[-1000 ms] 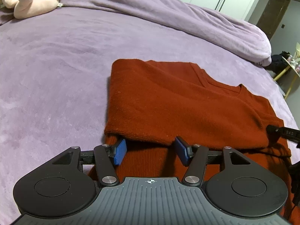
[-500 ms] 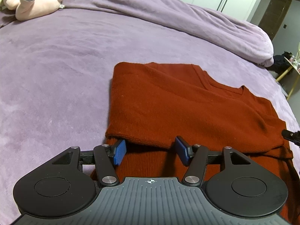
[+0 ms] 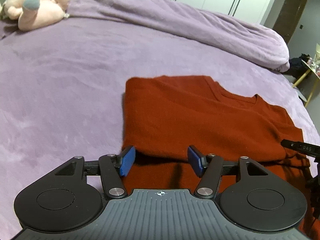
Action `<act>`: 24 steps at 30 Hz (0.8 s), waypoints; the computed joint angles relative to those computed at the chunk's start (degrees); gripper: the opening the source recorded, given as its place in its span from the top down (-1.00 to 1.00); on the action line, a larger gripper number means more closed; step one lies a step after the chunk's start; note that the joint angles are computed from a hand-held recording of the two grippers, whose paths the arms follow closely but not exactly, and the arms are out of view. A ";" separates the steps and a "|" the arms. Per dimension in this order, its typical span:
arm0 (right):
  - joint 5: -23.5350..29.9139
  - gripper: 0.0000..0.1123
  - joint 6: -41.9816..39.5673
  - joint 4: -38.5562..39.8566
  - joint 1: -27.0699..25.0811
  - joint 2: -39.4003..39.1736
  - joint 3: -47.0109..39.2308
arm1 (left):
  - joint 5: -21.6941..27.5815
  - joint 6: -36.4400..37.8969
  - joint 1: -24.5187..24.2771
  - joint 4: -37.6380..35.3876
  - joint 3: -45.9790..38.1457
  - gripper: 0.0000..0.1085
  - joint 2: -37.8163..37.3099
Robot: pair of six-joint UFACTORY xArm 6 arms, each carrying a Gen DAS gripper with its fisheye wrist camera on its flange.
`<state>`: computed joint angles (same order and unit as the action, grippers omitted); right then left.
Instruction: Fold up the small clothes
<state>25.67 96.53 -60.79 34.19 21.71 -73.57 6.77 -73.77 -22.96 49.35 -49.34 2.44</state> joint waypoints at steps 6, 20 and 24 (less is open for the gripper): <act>14.09 0.93 0.50 -8.50 4.94 -1.06 -2.39 | 1.94 -0.92 0.46 1.38 -0.89 -0.23 -0.44; 12.90 0.38 0.71 -9.64 5.05 -3.35 0.29 | 2.57 5.14 -2.66 0.00 -11.14 -0.19 7.92; 6.15 0.45 -8.63 -4.10 5.11 3.98 -7.93 | 4.96 11.00 -4.69 -4.34 -16.34 -0.13 13.06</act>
<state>31.82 87.90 -64.89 39.29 25.69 -81.51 11.73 -62.77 -27.65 45.02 -65.68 15.51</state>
